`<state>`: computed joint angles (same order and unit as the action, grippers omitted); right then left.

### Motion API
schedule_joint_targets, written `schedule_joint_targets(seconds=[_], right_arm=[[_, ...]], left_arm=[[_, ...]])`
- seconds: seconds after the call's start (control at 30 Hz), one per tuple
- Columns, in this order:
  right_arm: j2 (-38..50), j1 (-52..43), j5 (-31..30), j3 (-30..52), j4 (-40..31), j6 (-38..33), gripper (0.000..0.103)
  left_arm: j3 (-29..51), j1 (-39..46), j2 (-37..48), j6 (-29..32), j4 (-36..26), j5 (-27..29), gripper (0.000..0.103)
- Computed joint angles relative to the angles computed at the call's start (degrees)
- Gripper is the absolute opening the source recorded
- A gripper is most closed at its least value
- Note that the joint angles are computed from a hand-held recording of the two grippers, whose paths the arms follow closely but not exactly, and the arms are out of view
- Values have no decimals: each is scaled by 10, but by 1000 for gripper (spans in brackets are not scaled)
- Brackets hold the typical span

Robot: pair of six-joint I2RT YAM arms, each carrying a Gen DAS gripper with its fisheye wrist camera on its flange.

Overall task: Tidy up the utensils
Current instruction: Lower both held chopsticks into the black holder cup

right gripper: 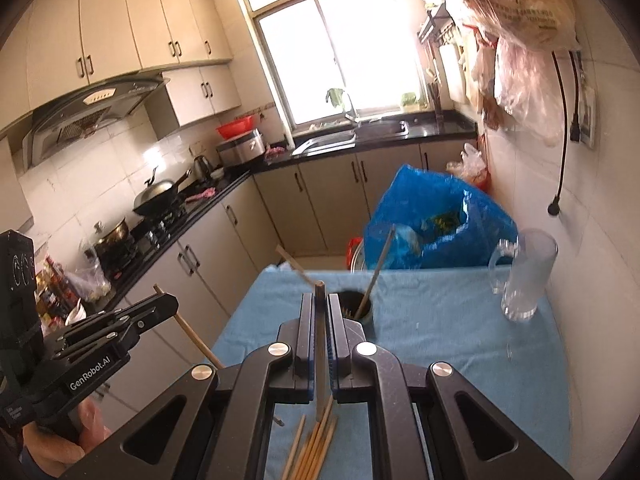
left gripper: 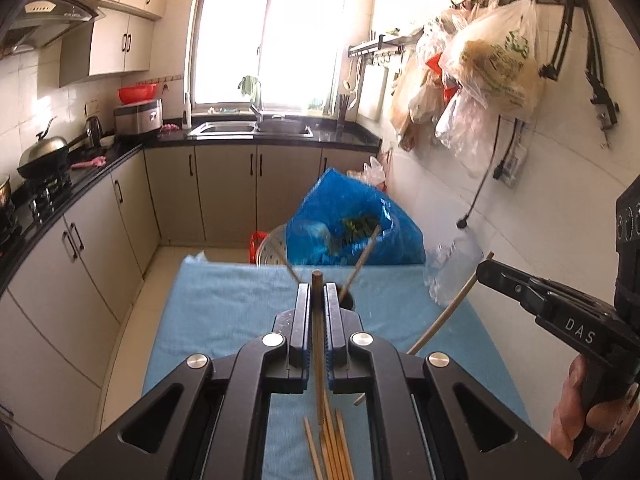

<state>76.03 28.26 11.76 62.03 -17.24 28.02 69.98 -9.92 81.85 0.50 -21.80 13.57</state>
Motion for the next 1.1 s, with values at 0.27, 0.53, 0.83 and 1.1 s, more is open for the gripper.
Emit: schedule_joint_targets(seconds=[0.27, 0.53, 0.83, 1.1], right_arm=[[93, -60, -19, 134, -17, -25, 6], [199, -102, -28, 241, -17, -33, 6], [283, -122, -45, 261, 6, -31, 6], [330, -133, -64, 262, 2, -33, 6]], left_arm=[[181, -14, 128, -24, -15, -15, 5], [322, -23, 261, -68, -14, -27, 5], [318, -15, 347, -90, 15, -6, 5], [335, -15, 379, -69, 1, -25, 9]])
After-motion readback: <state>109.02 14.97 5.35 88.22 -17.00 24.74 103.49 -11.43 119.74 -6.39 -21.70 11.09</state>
